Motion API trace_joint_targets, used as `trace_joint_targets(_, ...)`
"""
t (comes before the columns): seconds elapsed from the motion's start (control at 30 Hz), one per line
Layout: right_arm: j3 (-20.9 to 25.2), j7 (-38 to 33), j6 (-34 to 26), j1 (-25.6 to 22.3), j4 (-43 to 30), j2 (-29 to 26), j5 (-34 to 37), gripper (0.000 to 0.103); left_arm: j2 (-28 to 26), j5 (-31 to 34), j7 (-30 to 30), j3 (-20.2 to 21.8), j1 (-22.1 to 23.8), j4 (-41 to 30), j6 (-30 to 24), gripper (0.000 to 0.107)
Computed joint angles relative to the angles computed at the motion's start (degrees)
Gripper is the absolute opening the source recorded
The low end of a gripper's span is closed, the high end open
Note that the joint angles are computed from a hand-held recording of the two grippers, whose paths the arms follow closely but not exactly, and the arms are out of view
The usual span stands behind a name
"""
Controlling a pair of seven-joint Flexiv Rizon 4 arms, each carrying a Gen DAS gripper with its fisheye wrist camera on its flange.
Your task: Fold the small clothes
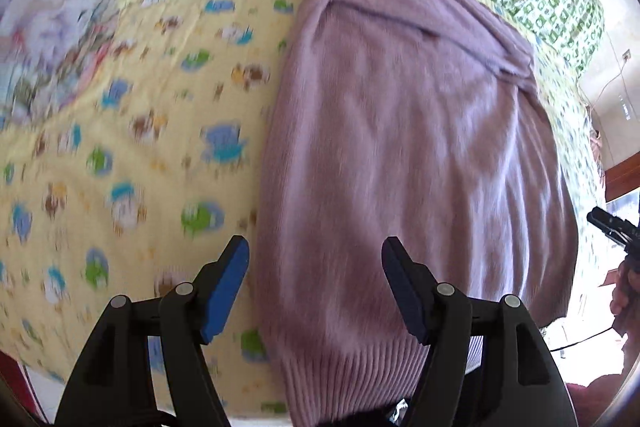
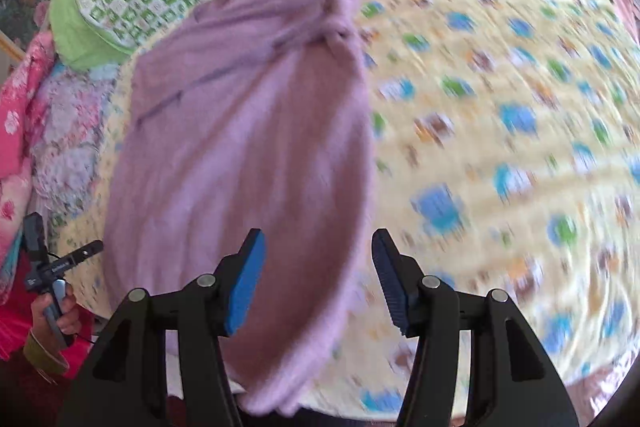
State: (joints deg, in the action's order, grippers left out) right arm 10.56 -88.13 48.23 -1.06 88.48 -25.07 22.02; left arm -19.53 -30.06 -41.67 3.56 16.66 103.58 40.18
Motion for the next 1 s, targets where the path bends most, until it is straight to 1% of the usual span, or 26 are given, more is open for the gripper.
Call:
trace_joint_targets(0.07, -0.21, 0.82, 0.25, 0.14, 2.99, 1.61, -0.33, 0.057, 0.72, -0.27, 0.65, 0.26, 0.33, 1.41, -0.41, 0.069)
trace_joint_targets(0.1, -0.08, 0.79, -0.27, 0.01, 3.58, 1.97, -0.04, 0.059, 1.07, -0.49, 1.19, 0.36, 0.5, 2.14, -0.62, 0.071)
trace_joint_targets(0.23, 1.3, -0.11, -3.26, -1.18, 5.75, 3.03, 4.83, 0.062, 2.29, 0.69, 2.91, 1.24, 0.6, 4.7, -0.8, 0.071)
trace_joint_targets(0.3, 1.38, -0.92, -4.88, -0.69, 5.92, 2.95, 5.5, 0.063, 2.88, 1.17, 3.77, 1.66, 0.78, 6.03, -1.71, 0.073)
trace_joint_targets(0.47, 1.4, -2.22, -3.84, 0.45, 6.63, 3.19, 7.23, 0.064, 4.25, 1.97, 5.7, 2.08, 0.43, 8.54, -1.17, 0.074)
trace_joint_targets(0.5, 1.49, -2.45, -3.58, 0.28, 6.64, 3.22, 8.2, 0.064, 4.43, 1.7, 6.01, 2.01, 0.53, 8.47, -2.13, 0.072)
trace_joint_targets(0.57, 1.89, -3.32, -3.77, -0.47, 6.5, 3.22, 10.77, 0.064, 4.54, 0.5, 6.62, 1.71, 0.7, 8.35, -4.5, 0.072)
trace_joint_targets(0.6, 1.93, -3.7, -3.63, -0.66, 6.65, 3.32, 11.65, 0.063, 4.73, 0.29, 6.78, 1.69, 0.52, 8.61, -4.79, 0.07)
trace_joint_targets(0.67, 1.73, -4.08, -2.55, -0.46, 7.62, 3.74, 12.21, 0.058, 4.84, 0.55, 6.8, 1.8, 0.0, 9.01, -4.3, 0.065)
trace_joint_targets(0.7, 1.65, -4.2, -2.15, -0.37, 8.04, 3.91, 12.38, 0.054, 4.82, 0.62, 6.72, 1.87, -0.12, 9.02, -4.12, 0.062)
trace_joint_targets(0.73, 1.72, -4.69, -1.86, -0.63, 8.2, 3.97, 13.17, 0.053, 4.69, 0.58, 6.62, 1.91, -0.16, 8.91, -4.02, 0.061)
trace_joint_targets(0.87, 2.0, -4.63, -1.27, -1.82, 8.42, 4.31, 17.69, 0.053, 3.56, -0.69, 5.45, 2.16, 1.17, 6.62, -7.93, 0.06)
trace_joint_targets(0.9, 1.96, -4.63, -1.06, -1.85, 8.62, 4.46, 18.22, 0.053, 3.52, -1.03, 5.56, 2.2, 1.43, 6.42, -8.3, 0.062)
trace_joint_targets(1.0, 2.03, -5.66, 0.09, -1.99, 9.81, 5.22, 19.79, 0.053, 3.3, -1.12, 5.67, 2.45, 2.02, 5.9, -9.16, 0.062)
